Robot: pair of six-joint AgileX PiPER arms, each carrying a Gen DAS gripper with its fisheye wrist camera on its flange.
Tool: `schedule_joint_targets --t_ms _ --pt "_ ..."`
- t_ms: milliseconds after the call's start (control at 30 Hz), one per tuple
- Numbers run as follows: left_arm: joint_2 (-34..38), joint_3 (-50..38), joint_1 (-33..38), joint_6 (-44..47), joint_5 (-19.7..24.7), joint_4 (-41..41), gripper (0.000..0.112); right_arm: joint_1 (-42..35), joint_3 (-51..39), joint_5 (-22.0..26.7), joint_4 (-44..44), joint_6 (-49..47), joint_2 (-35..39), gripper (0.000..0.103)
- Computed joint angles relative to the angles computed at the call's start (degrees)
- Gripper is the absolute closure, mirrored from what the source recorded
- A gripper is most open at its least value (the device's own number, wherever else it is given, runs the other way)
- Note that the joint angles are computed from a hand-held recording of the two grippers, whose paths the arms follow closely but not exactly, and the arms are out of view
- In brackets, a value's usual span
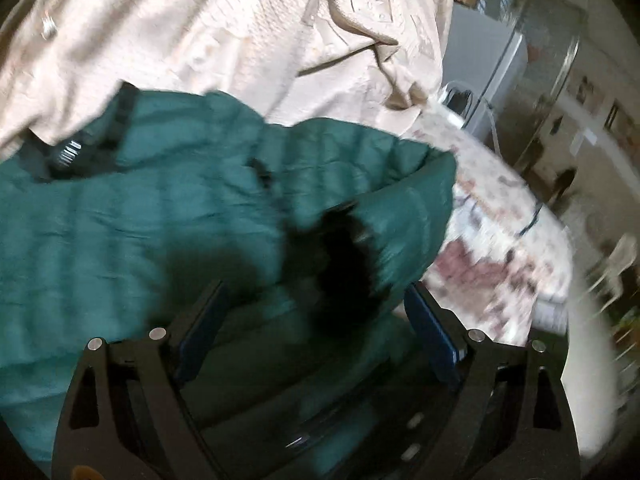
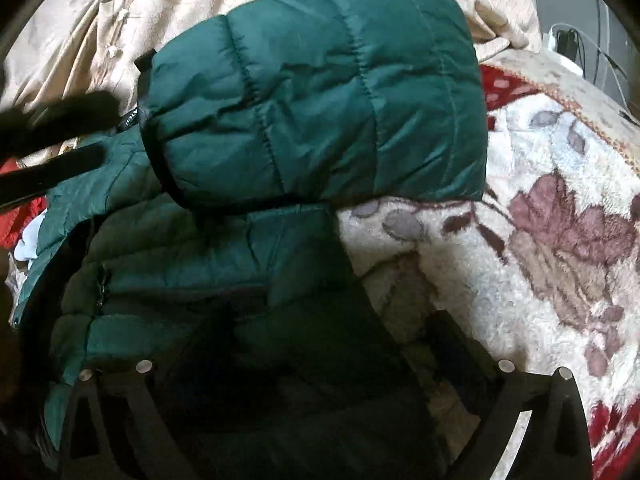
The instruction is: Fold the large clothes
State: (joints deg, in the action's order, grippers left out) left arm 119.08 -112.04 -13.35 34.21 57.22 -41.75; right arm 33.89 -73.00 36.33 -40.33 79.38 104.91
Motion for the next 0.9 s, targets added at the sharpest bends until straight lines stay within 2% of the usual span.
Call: schedule_joint_targets --t_ms 100,167,200,233,267,300,333,433,633,800,900 --pt "4.7 -5.95 -1.24 -0.42 4.47 -2.64 0.023 -0.02 0.71 -0.85 -1.07 1.47 -0.16 0.001" --pt "5.12 -6.82 -2.8 -0.92 3.32 -1.55 0.024 -0.07 1.86 -1.31 -1.89 2.35 -0.88 0.001" --pt "6.5 -8.98 -3.39 -2.47 3.33 -1.15 0.032 -0.02 2.47 -1.54 -2.31 2.84 -1.23 0.001" --pt "7.63 -10.65 -3.56 -3.89 3.79 -0.97 0.061 0.02 2.64 -1.7 -2.69 3.22 -1.28 0.001" --pt "9.29 -13.69 -3.94 -6.15 4.86 0.11 0.079 0.19 2.99 -1.93 -3.26 3.97 -1.25 0.0" --pt "11.27 -16.83 -4.06 -8.97 6.15 0.63 0.107 0.28 3.38 -2.25 -3.79 4.66 -1.2 0.0" --pt "11.77 -17.67 -3.88 -9.74 6.95 0.63 0.107 0.29 3.48 -2.36 -3.89 4.76 -1.23 0.0" --pt "7.71 -11.42 -3.33 -6.14 3.67 -0.22 0.108 0.16 3.79 -2.4 -3.84 4.58 -1.56 0.0" --pt "0.23 -4.56 4.33 -3.34 2.82 -4.76 0.108 0.02 2.67 -1.58 -2.93 3.17 -0.89 0.0" --pt "-1.65 -5.9 13.55 -2.09 5.82 -6.71 0.108 0.25 1.72 -0.76 -2.61 2.57 -0.11 0.0" --pt "-0.3 -9.57 19.26 -2.01 8.31 -6.86 0.108 0.36 1.38 -0.47 -2.45 2.33 0.1 0.001"
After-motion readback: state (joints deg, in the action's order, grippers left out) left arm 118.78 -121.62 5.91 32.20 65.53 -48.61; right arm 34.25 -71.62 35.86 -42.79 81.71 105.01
